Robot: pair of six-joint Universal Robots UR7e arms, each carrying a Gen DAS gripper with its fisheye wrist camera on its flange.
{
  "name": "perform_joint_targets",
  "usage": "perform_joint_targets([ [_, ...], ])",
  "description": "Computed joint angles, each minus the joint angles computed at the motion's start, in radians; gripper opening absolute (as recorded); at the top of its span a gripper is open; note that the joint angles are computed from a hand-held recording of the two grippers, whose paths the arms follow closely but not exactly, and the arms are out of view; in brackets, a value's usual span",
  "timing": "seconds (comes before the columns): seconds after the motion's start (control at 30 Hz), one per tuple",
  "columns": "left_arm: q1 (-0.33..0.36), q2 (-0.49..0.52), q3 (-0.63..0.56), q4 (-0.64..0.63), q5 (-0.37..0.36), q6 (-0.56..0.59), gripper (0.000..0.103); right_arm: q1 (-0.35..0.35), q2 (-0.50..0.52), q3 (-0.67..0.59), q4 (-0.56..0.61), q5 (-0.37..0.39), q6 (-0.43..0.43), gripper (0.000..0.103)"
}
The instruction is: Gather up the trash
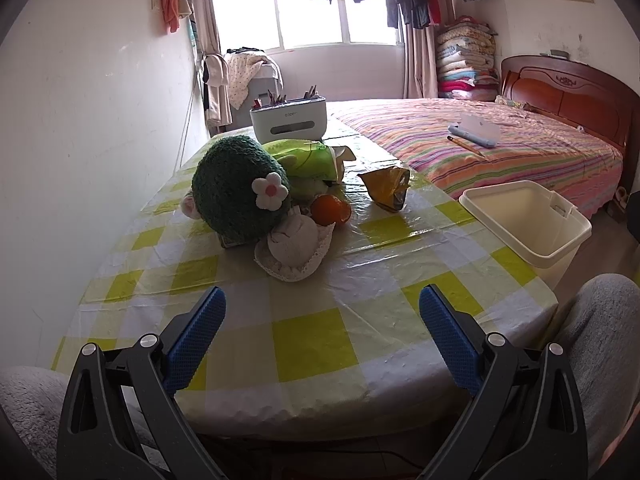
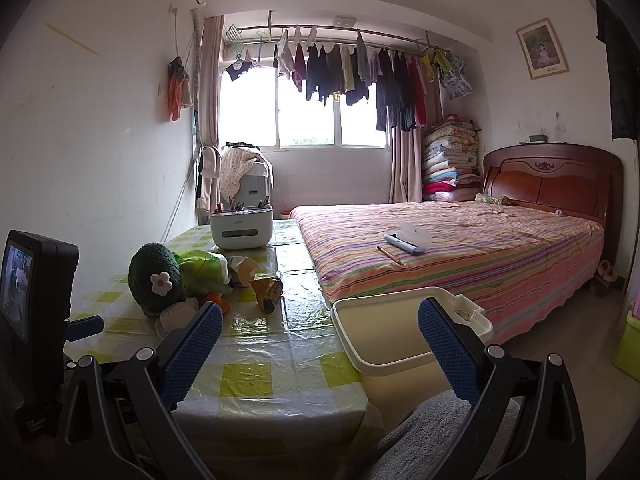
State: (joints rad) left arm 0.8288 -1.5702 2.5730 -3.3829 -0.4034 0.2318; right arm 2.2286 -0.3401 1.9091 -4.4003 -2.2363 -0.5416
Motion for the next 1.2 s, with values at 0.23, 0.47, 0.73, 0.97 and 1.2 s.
perform_joint_targets([
  [0.23,0.002,-0.006,-0.002,0.024,-0.002,-0.014,0.096,-0.002,-0.002,0.002,0.002,0.003,0.002,0.096],
  [0.47,0.003,-0.009,-0.004,0.04,-0.004,-0.023,0.096,-0.005,-0.004,0.005,0.009,0.006,0.008,0.096],
  [0.73,0.012,-0.029,-0.013,0.085,-0.012,-0.05,0.096,-0.024,-0.023,0.021,0.059,0.034,0.049,0.096],
  [0.97,0.048,-0.102,-0.087,0.307,-0.038,-0.162,0.096,-0.057,-0.056,0.023,0.133,0.09,0.088,0.096],
  [1.2,0.082,-0.075,-0.231,0.431,-0.016,-0.124,0.096,-0.104,-0.103,-0.008,0.286,0.204,0.114,0.096],
])
